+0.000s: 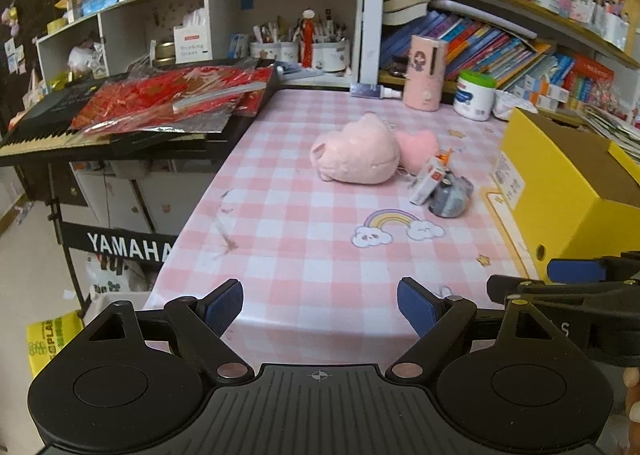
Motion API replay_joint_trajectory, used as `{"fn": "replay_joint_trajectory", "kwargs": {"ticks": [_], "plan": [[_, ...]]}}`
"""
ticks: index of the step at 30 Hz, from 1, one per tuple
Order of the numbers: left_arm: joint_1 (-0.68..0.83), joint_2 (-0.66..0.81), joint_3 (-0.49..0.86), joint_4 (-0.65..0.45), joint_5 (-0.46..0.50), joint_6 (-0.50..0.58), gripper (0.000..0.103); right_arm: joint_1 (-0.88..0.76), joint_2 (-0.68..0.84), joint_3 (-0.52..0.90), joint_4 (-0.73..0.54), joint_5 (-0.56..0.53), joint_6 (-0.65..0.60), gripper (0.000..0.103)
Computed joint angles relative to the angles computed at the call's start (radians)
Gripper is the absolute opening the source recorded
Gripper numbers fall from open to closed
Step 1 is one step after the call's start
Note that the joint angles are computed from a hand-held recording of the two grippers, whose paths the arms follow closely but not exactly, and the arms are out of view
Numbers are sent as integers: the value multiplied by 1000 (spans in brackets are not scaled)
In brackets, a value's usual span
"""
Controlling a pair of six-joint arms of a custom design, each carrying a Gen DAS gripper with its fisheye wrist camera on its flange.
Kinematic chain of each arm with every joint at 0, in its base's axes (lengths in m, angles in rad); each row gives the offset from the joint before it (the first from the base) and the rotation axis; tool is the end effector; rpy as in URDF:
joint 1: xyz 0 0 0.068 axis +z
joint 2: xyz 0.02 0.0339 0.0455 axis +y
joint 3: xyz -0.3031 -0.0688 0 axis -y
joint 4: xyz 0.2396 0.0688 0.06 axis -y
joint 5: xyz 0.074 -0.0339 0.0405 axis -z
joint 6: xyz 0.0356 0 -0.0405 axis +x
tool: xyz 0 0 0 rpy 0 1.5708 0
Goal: Organize objects
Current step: 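Move the left tool to the pink plush while the right tool approaches the toy truck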
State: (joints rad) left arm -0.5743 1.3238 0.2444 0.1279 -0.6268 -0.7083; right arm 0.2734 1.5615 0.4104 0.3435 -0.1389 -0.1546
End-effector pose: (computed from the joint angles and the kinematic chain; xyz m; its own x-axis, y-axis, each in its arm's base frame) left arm 0.1554 -0.0757 0.1407 -0.6195 -0.2267 -0.7516 -0.3277 0.9447 -0.0149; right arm 0.2347 0.0709 0.1433 -0.6321 -0.3356 -0.6984 -0.4624 0.8866 -0.0076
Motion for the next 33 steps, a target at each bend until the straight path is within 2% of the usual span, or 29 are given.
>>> {"fn": "replay_joint_trajectory", "kwargs": {"ticks": [12,20,25,33], "plan": [[218,152,105,105,100,134,86,15,212,249,-34,-13,5,57],[286,266,207,127,128,179,86,14,351,428,-93,-15,-23,58],[322,331,270,141,137,195,86,13,434,544,-156,-10,-32,63],[369,424,373,139,184,238,87,21,565,717,-265,12,-46,63]]}}
